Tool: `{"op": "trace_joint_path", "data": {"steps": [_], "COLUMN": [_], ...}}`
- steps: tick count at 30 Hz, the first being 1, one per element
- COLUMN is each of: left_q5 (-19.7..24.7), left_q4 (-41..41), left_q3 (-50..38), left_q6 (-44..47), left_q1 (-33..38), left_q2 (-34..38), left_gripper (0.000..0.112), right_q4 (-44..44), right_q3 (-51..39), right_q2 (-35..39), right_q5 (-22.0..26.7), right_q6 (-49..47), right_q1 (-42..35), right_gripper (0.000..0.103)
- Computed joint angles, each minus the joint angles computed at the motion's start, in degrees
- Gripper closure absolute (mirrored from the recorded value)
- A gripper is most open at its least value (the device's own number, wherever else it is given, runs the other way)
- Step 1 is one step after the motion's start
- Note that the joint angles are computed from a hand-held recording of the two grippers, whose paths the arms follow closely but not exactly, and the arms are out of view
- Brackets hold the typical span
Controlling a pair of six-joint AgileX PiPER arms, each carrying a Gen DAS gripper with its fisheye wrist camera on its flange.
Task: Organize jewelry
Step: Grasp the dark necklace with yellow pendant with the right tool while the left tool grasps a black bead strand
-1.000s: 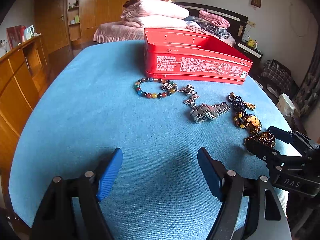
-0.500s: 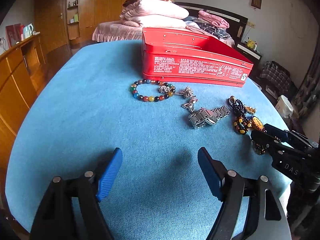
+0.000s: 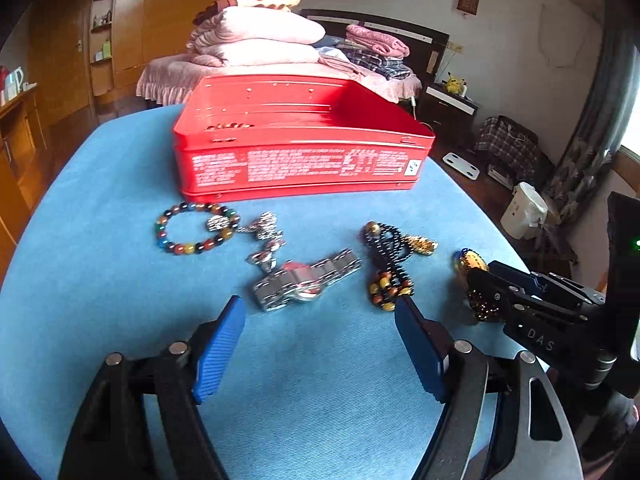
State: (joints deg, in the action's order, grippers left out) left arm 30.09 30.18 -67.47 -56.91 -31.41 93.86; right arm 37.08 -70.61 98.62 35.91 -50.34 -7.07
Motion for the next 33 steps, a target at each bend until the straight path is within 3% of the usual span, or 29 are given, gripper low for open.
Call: {"op": "trace_joint_path", "data": {"steps": [6,11,16,18,19,21,23,33], "left_q5": [-0.88,1.79,3.79,4.52,5.08,5.57,4.11,-0.08], "left_q4": [-9.8,-18.72,-16.25,-15.4,-14.0,-12.5,-13.82,-13.88], "left_q3": [-8.25,-15.72,-19.76,-21.24,-21.8,-21.81,-20.37,-9.26], "left_q6": [11.96,21.26,19.86,19.13,17.86,16.41,16.82,14.39], "left_q1": [0.0,1.45,0.96,0.7,0.45,0.48,1.19,1.35], "left_q2": [6.26,12.58,15.76,16.87,17.28,17.26,16.36,7.39], "left_gripper": [0.049,0.065,0.065,0.068,0.075,0.088,0.092,0.094], "right_q4": [0.31,2.78,5.05,5.7,5.89,6.15,6.31,3.84], "right_q3": [-1.3,-2.08,-2.86,-3.02,-3.03,-3.05,-3.09,-2.32], "right_q2": [1.17,2.08,3.02,3.29,3.34,3.39,3.43,2.63], "right_q5": [0.35,1.96,3.41,3.7,3.78,3.9,4.05,2.71], "right_q6": [-0.3,-3.14,-5.54,-6.21,-6.36,-6.55,-6.71,-5.05], "right_q1": [-2.59,-4.0,-5.09,-5.34,-5.4,-5.45,-5.55,-4.43], "right_gripper": [0.073,0.073,0.072,0.071,0.071,0.071,0.071,0.067]}}
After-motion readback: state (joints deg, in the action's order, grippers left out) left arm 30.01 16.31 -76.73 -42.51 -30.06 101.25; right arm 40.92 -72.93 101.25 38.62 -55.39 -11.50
